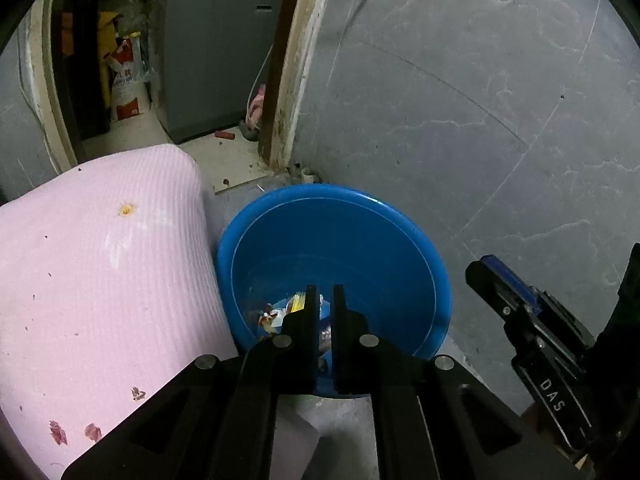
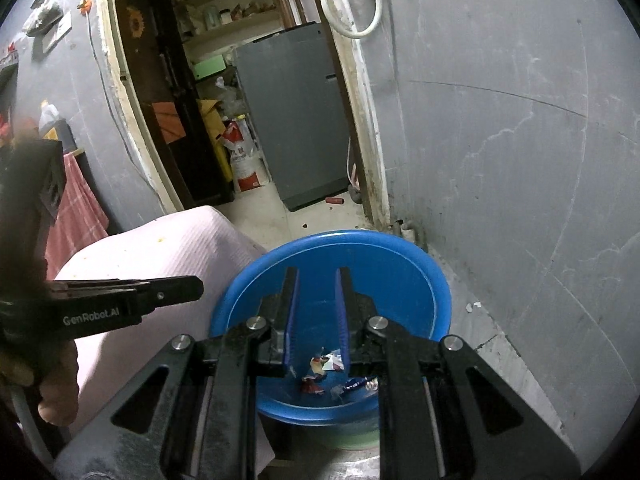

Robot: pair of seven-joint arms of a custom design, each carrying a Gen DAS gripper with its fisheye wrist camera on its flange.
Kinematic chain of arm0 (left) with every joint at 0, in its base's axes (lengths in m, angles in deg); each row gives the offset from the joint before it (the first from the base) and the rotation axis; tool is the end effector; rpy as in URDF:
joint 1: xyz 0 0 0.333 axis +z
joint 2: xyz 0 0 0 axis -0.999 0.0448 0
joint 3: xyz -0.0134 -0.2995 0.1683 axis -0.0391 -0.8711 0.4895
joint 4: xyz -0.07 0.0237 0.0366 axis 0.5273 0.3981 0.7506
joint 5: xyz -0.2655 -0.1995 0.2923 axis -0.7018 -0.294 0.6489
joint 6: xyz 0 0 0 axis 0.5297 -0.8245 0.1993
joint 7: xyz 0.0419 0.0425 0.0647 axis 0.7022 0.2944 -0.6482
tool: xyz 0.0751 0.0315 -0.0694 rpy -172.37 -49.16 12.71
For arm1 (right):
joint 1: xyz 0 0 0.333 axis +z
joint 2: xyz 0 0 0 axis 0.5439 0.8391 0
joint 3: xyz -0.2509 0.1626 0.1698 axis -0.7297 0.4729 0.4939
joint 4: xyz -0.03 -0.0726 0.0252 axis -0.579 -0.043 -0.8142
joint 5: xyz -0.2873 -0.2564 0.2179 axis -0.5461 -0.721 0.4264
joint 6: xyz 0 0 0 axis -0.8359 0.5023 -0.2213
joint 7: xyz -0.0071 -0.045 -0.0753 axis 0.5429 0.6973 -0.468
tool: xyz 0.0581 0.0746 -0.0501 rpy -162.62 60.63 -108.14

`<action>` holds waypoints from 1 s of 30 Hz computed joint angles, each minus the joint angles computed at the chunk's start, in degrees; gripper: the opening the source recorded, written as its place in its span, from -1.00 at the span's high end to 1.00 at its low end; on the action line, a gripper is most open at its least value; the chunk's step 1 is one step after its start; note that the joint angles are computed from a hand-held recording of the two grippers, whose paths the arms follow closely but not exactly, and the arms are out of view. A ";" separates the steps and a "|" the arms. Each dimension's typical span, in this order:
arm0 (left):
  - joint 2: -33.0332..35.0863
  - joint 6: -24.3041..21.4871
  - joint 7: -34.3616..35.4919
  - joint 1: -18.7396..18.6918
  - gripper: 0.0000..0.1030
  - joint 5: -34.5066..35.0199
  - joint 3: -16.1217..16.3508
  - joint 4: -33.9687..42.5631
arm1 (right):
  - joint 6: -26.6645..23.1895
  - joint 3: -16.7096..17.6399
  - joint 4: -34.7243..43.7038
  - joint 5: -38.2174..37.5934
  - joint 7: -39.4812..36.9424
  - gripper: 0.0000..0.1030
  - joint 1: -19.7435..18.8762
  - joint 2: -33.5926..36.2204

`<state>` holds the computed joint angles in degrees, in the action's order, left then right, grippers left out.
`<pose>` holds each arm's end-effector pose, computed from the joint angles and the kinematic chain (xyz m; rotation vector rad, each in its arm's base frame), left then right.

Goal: Collect trash
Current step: 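Carry both pieces over the blue basin and open both grippers, then move both open grippers back over the remaining nut shells on the table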

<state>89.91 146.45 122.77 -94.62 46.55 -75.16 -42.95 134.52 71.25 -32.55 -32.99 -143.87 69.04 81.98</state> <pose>0.7148 -0.2627 0.3504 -1.1065 2.7272 -1.0379 0.5597 0.4237 0.3289 -1.1104 1.9734 -0.8639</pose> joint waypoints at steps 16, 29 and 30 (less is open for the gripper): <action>-5.82 -0.42 10.57 5.16 0.27 -15.05 -2.52 -2.81 | -9.51 1.27 1.68 -1.37 -2.54 0.05 2.41 -2.42; -12.75 6.44 29.06 8.93 -0.91 -39.60 -1.69 -5.03 | -18.39 2.24 7.82 -7.36 -4.59 -0.92 6.45 -1.62; -13.34 6.82 31.27 9.15 -0.91 -42.07 -1.39 -5.22 | -18.68 2.17 8.45 -7.82 -4.93 -0.94 6.82 -1.33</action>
